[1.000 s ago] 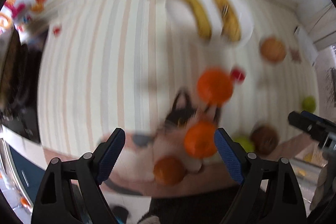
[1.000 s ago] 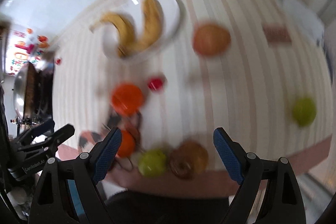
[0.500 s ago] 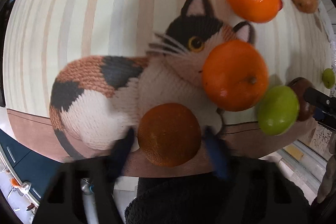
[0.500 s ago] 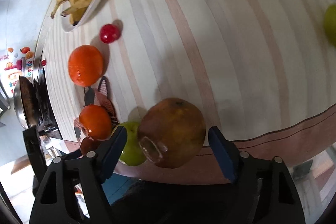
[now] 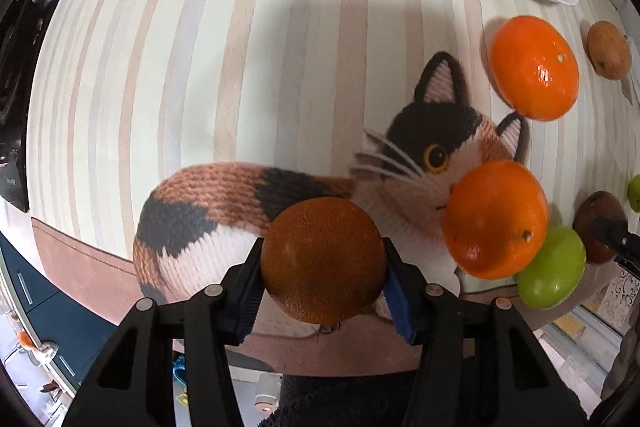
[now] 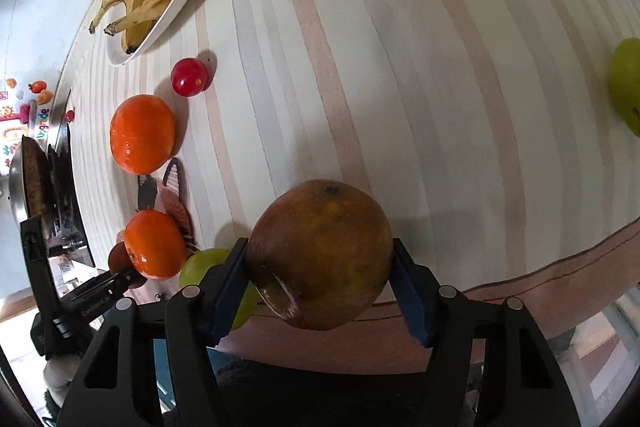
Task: Organize fruits
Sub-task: 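Grasp an orange with the left tool while the right tool grasps the brown pear, then lower the orange and brown pear onto the white plate and open both tools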
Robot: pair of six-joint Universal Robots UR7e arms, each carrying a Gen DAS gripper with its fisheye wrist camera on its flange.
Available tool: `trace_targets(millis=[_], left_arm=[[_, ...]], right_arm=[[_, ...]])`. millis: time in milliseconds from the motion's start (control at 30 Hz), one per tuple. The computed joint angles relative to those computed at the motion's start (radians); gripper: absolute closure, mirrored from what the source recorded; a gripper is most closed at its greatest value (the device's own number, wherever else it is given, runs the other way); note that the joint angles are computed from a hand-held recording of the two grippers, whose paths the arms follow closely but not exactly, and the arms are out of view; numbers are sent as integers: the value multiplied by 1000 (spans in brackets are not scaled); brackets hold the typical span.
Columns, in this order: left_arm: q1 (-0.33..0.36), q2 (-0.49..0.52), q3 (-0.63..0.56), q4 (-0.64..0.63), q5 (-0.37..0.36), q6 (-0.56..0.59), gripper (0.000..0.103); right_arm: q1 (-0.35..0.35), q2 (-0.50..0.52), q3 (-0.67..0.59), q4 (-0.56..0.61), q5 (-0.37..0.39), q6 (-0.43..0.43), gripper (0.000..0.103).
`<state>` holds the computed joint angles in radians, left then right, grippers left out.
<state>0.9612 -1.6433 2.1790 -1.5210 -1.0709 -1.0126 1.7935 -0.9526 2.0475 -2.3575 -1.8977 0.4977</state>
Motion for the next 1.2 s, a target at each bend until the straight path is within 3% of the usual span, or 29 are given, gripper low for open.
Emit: trace_targets(millis=[367, 600, 767, 867, 1133, 1200], left_arm=[[-38, -16, -13, -38, 16, 4, 53], [-58, 26, -106, -120, 32, 66, 53], [-8, 172, -289, -219, 34, 208, 53], [28, 283, -433, -241, 50, 298, 53], [141, 595, -811, -131, 56, 457, 53], [165, 655, -894, -71, 59, 465, 53]], right_arm=[[42, -3, -31, -11, -46, -70, 34], [85, 42, -155, -20, -14, -126, 34], [95, 123, -302, -21, 0, -158, 34], [97, 206, -433, -20, -32, -192, 34], [63, 468, -833, 109, -136, -225, 34], [53, 501, -881, 142, -152, -228, 34]])
